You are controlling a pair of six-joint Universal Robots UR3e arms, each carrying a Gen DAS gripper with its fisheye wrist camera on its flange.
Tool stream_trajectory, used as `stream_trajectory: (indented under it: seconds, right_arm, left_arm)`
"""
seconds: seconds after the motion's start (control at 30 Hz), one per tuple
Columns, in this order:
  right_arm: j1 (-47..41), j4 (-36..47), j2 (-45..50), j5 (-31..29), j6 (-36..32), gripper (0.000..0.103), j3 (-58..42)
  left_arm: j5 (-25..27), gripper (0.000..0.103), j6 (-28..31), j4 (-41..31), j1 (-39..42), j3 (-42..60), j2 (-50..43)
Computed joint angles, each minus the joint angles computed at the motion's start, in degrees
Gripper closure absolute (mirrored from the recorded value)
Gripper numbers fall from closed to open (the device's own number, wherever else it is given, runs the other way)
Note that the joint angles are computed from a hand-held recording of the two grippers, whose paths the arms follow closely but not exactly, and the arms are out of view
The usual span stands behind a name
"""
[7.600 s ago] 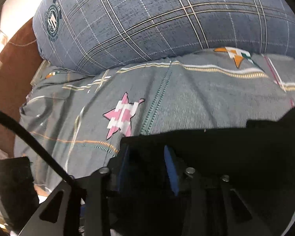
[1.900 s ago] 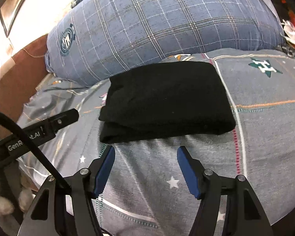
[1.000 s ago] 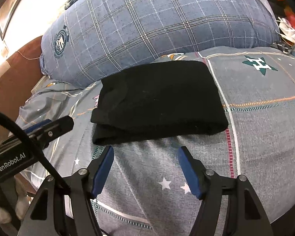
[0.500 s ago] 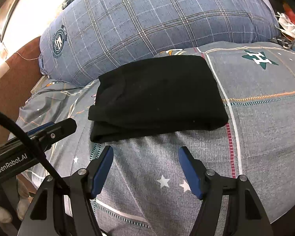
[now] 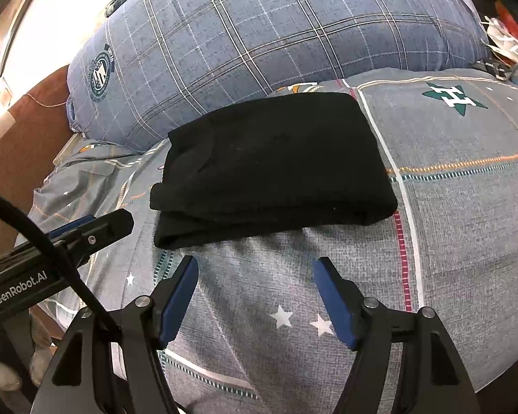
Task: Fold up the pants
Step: 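Withdraw both open grippers from the folded black pants bundle, then grasp the black bundle edge with the left gripper while the right gripper grasps beside it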
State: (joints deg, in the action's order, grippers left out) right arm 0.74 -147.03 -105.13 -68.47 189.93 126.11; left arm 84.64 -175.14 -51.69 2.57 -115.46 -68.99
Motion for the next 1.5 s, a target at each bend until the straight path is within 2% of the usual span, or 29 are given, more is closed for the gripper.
stream_trajectory:
  seconds: [0.3,0.37,0.43,0.5,0.53,0.67,0.7,0.77,0.87,0.93,1.0,1.2,1.27,1.3,1.33,1.37,1.4,1.43,1.5]
  right_arm:
    - [-0.78,0.58,-0.27,0.79,-0.55,0.027,0.43]
    - [-1.41,1.24,-0.77,1.22,-1.29,0.027,0.59]
    - [-2.63,2.72,-1.97,1.86,-2.57,0.027,0.62]
    - [-5.82,5.45,-5.11,3.88,-4.67,0.027,1.21]
    - [-7.38,6.5,-6.4,4.9,-5.39,0.027,1.38]
    - [-17.27,12.36,-10.11,10.36,-9.93,0.025,-0.34]
    - [-18.82,12.62,-9.7,11.29,-10.36,0.024,-0.88]
    - [-21.64,12.79,-6.69,13.64,-11.47,0.023,-2.9]
    - [-22.85,11.05,2.8,16.61,-11.76,0.022,-7.82]
    - [-22.54,10.67,8.34,17.62,-10.96,0.023,-11.13]
    - [-21.97,10.15,14.1,18.24,-10.06,0.022,-14.57]
    - [-20.11,9.23,24.91,19.71,-8.5,0.022,-20.69]
    - [-19.53,6.3,27.07,20.36,-7.13,0.022,-21.52]
    - [-18.99,6.87,27.64,20.25,-7.01,0.024,-22.6]
    - [-18.44,8.34,28.06,21.44,-7.21,0.03,-23.77]
    - [-17.6,8.54,27.48,20.58,-6.58,0.03,-24.14]
    - [-16.78,8.35,26.76,19.77,-6.44,0.037,-24.39]
    - [-15.94,9.15,25.72,19.53,-6.9,0.049,-24.88]
    - [-15.47,11.56,23.01,21.03,-8.21,0.066,-25.39]
  left_arm:
    - [-1.45,0.035,-0.23,-1.52,0.76,0.01,-0.67]
    - [-3.45,0.035,0.29,-2.81,2.29,0.15,-0.52]
    - [-7.61,0.035,1.08,-5.13,5.81,0.37,-0.05]
    - [-13.49,0.035,2.54,-8.28,11.07,0.7,0.23]
    - [-18.09,0.035,4.0,-10.5,14.76,0.95,-0.2]
    - [-28.59,0.035,7.62,-15.2,20.02,3.3,-5.99]
    - [-29.89,0.035,8.16,-15.45,20.1,4.02,-7.77]
    - [-31.25,0.035,8.57,-14.36,19.49,5.59,-12.15]
    - [-30.92,0.034,8.2,-13.47,17.4,10.07,-20.02]
    - [-32.12,0.023,8.61,-14.29,16.71,13.32,-24.59]
    - [-31.58,0.022,7.71,-12.89,15.23,15.65,-28.2]
    - [-31.96,0.0,10.76,-10.47,12.2,19.43,-33.54]
    - [-30.12,0.0,9.77,-8.01,10.89,19.11,-33.39]
    - [-28.63,0.005,8.47,-6.77,10.17,18.66,-32.75]
    - [-27.54,0.019,7.46,-6.01,9.95,18.15,-32.14]
    - [-27.19,0.026,6.83,-5.8,10.16,17.4,-30.98]
    - [-29.13,0.04,7.75,-7.05,11.36,16.59,-29.6]
    - [-29.98,0.048,8.15,-8.11,12.15,16.14,-28.58]
    - [-32.03,0.052,8.56,-10.21,14.02,14.82,-25.57]
